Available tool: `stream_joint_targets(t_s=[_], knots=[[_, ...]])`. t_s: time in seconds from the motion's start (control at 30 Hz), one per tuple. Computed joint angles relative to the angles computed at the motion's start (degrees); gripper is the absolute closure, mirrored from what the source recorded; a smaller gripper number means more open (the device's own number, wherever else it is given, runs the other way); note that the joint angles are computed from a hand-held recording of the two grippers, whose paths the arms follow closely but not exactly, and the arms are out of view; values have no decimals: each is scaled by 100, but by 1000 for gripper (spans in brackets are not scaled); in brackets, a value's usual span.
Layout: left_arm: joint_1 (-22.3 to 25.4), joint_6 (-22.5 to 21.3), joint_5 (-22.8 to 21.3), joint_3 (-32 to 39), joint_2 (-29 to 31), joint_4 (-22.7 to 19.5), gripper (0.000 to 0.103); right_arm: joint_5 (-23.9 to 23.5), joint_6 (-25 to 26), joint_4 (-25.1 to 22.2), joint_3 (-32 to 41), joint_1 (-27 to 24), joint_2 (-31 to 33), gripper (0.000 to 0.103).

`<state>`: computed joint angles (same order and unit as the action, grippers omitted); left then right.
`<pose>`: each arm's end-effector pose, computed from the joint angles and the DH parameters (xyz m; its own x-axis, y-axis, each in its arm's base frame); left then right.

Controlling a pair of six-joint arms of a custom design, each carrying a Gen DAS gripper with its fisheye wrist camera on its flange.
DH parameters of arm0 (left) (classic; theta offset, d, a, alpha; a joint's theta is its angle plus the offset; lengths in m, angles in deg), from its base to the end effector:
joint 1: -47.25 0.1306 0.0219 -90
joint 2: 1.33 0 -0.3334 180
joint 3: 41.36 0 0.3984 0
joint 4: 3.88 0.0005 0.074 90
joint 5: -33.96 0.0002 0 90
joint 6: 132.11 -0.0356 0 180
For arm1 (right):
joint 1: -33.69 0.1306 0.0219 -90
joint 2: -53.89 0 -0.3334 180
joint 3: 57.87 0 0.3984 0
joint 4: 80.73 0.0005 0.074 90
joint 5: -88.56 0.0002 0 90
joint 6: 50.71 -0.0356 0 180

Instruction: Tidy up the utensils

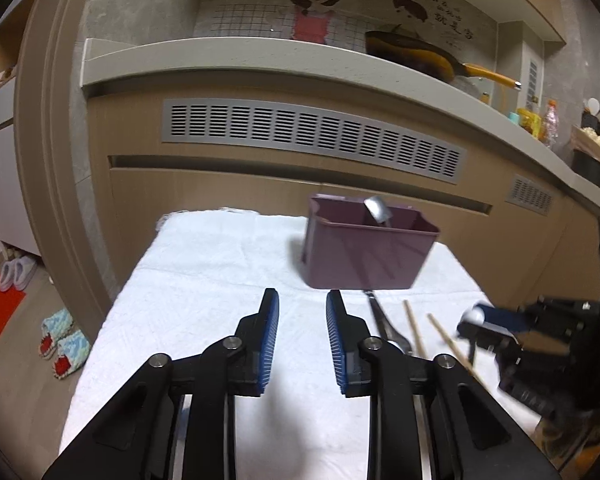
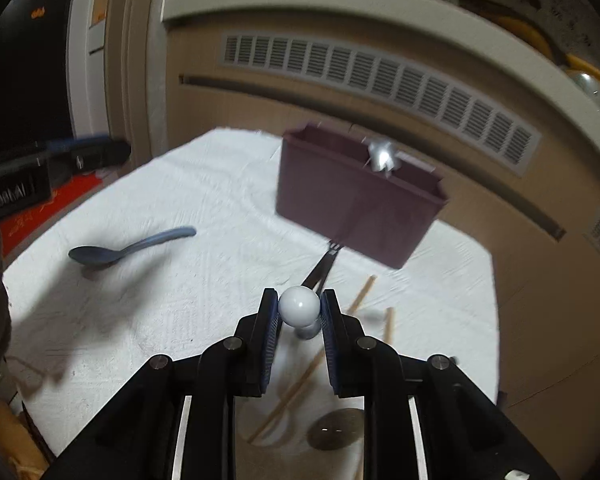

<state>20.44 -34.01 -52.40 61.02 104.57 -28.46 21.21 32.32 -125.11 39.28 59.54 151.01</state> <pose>0.5409 -0.2764 0.3750 -0.4867 0.0884 -0.8691 0.4359 0.8867 -0.1539 0.4903 0.2217 0.3868 -0.6432 -0.1872 -0.7425 -0.0771 0.9806 -0.1804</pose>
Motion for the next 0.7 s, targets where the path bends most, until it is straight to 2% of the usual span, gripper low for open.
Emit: stream_joint_targets(t_s=[0.1, 0.23, 0.3, 0.37, 0.4, 0.5, 0.53, 0.6, 0.7], knots=[[37, -1, -80, 2, -106, -125, 79, 10, -57, 55, -81, -31, -233, 83], [310, -47, 84, 570, 145, -1094, 76, -423, -245, -43, -125, -270, -414, 83], [424, -139, 89, 902, 380, -1543, 68, -545, -284, -58, -134, -334, -455, 83], [487, -557, 234, 1255, 687, -2034, 62, -622, -323, -55, -134, -396, -478, 83], [495, -932, 327, 1451, 874, -2325, 60, -645, -335, -47, -147, -402, -490, 83], [445, -1523, 105, 1781, 1257, -2947, 60, -711, -340, -24, -184, -421, -517, 83], [429, -1587, -80, 1761, 1297, -3062, 60, -709, -331, -13, -210, -418, -538, 83], [483, -1607, -58, 1417, 1110, -2973, 60, -708, -324, 0, -261, -422, -577, 83], [565, -1466, -6, 608, 641, -2422, 54, -741, -337, 23, -342, -444, -626, 83]])
